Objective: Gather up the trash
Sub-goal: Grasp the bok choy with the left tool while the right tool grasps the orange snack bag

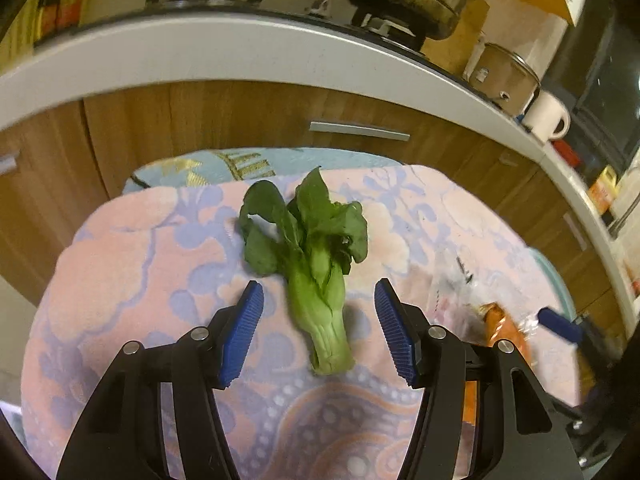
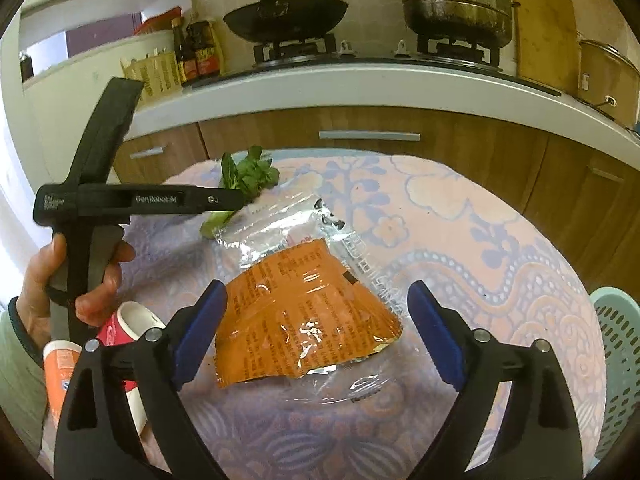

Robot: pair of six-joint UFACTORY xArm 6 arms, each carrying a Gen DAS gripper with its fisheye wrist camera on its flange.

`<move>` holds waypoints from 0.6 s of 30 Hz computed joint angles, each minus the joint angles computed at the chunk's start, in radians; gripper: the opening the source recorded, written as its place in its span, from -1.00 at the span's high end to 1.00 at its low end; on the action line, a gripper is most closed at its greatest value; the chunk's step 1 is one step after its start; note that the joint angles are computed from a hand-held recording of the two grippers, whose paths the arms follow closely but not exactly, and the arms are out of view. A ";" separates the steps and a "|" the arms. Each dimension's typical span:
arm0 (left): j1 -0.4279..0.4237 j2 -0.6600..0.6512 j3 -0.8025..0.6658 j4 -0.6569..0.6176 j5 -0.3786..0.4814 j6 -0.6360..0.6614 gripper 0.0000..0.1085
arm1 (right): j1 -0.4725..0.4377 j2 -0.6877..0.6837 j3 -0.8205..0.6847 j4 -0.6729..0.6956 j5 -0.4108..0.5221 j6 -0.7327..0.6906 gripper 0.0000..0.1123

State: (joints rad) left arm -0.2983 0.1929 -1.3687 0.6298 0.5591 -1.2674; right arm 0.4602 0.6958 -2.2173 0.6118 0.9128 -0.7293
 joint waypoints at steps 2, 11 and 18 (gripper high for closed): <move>-0.033 0.034 -0.067 0.027 0.117 0.035 -0.04 | 0.007 0.014 -0.022 -0.034 0.018 0.013 -0.56; -0.067 0.059 -0.125 0.078 0.259 0.035 0.21 | 0.031 0.051 -0.073 -0.152 0.044 0.054 -0.55; -0.061 0.034 -0.087 0.099 0.224 -0.008 0.59 | 0.037 0.061 -0.089 -0.167 0.079 0.032 0.15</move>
